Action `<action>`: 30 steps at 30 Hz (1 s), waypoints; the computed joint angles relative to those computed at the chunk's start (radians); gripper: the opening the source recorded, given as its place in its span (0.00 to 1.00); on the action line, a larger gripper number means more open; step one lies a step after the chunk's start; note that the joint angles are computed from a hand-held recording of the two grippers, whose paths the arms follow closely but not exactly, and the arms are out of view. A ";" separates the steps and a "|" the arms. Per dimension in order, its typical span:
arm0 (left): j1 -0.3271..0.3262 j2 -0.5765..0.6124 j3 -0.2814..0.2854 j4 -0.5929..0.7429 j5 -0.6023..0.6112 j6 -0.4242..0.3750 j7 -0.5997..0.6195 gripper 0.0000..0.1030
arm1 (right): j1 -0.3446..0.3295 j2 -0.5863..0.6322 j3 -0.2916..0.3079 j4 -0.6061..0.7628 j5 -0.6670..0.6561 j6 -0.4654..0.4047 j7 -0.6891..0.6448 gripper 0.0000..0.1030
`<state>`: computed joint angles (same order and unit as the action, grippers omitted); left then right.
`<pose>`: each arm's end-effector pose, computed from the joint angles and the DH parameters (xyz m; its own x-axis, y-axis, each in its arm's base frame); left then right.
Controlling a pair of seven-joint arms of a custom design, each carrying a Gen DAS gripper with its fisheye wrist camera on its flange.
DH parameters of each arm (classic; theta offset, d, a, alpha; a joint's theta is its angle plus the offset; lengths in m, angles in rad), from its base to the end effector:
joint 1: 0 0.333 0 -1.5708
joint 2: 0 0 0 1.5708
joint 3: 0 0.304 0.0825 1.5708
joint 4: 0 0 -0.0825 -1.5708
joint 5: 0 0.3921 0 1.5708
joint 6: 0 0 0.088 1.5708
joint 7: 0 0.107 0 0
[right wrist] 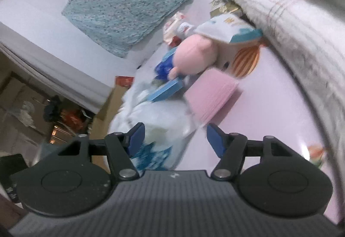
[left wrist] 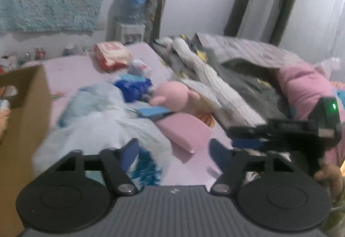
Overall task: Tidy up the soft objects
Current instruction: 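Grasp the pink sponge pad with the left gripper while the right grasps the white packet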
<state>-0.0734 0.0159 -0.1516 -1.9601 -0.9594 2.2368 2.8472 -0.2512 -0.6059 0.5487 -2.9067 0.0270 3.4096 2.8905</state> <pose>0.5774 -0.1567 0.4880 -0.8583 -0.4706 0.2045 -0.4555 0.5154 -0.7259 0.3705 0.1083 0.4298 -0.3879 -0.5574 -0.7341 -0.2909 0.8298 -0.4763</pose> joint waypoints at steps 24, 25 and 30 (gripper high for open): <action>-0.089 0.320 -0.104 0.284 0.447 -0.045 -0.449 0.39 | 0.220 0.341 -0.438 0.257 -0.253 -0.208 -0.287 0.29; -0.085 0.312 -0.105 0.275 0.447 -0.051 -0.442 0.41 | 0.248 0.333 -0.461 0.248 -0.249 -0.210 -0.293 0.28; -0.054 0.263 -0.102 0.226 0.404 -0.116 -0.373 0.59 | 0.362 0.271 -0.539 0.182 -0.188 -0.214 -0.294 0.28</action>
